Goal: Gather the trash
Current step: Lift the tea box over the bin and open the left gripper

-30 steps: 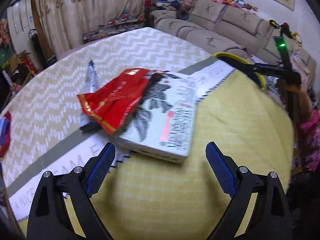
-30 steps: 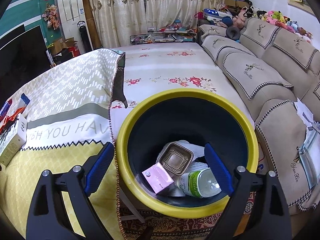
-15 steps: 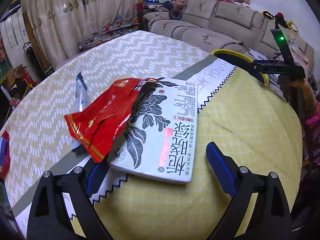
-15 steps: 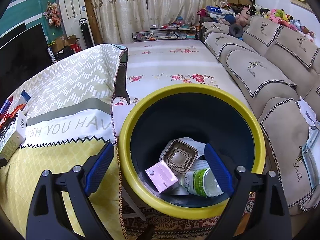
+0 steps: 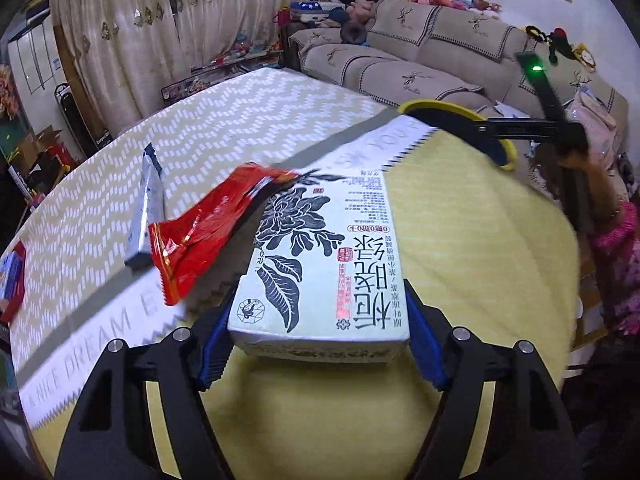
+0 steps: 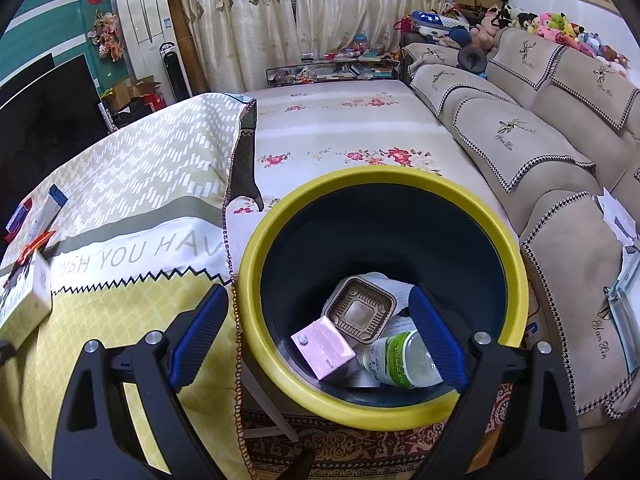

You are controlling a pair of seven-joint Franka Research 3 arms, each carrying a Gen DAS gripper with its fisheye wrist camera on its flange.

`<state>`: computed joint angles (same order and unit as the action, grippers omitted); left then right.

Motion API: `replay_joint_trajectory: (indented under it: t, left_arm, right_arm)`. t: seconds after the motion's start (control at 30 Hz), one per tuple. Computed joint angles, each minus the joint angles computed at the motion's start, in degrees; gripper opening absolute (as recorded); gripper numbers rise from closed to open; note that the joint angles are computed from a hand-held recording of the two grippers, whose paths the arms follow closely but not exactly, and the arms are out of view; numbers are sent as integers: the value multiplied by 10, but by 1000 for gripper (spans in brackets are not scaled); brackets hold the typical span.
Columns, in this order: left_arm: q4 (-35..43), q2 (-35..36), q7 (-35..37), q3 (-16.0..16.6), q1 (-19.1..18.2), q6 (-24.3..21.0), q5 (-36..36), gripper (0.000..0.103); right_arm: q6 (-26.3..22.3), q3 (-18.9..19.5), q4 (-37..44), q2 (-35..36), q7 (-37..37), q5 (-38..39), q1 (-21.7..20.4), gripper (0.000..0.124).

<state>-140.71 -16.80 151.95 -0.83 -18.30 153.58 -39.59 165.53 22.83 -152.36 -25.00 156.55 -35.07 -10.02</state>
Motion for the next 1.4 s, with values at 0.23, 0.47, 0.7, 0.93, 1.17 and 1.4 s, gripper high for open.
replay_joint_trajectory:
  t: [0.23,0.47,0.7,0.93,1.17,1.4]
  left_arm:
    - [-59,-97,-32,8,-44,30,-4,70]
    - [-57,-115,-75,26,-99,66,31,70]
    - [-7,-82,-85,37,-150,66,40,70]
    - [124,43,-36,3,-171,31,-22,70]
    - [278,198,-79,-67,-145,2,15,71]
    - [393,324,-195,-110,-140,-4,122,72]
  right_arm:
    - [17,-1,-20,-22,-9,17,2,87]
    - [38,7,-54,-67,-35,64,-9,87]
    - [37,19,-95,-141,-63,113,-34,87]
    - [-6,30,-149,-243,-70,157,-65,88]
    - [-28,13,-187,-291,-85,187,-76,88]
    - [-26,5,-203,-304,-96,207,-79,89]
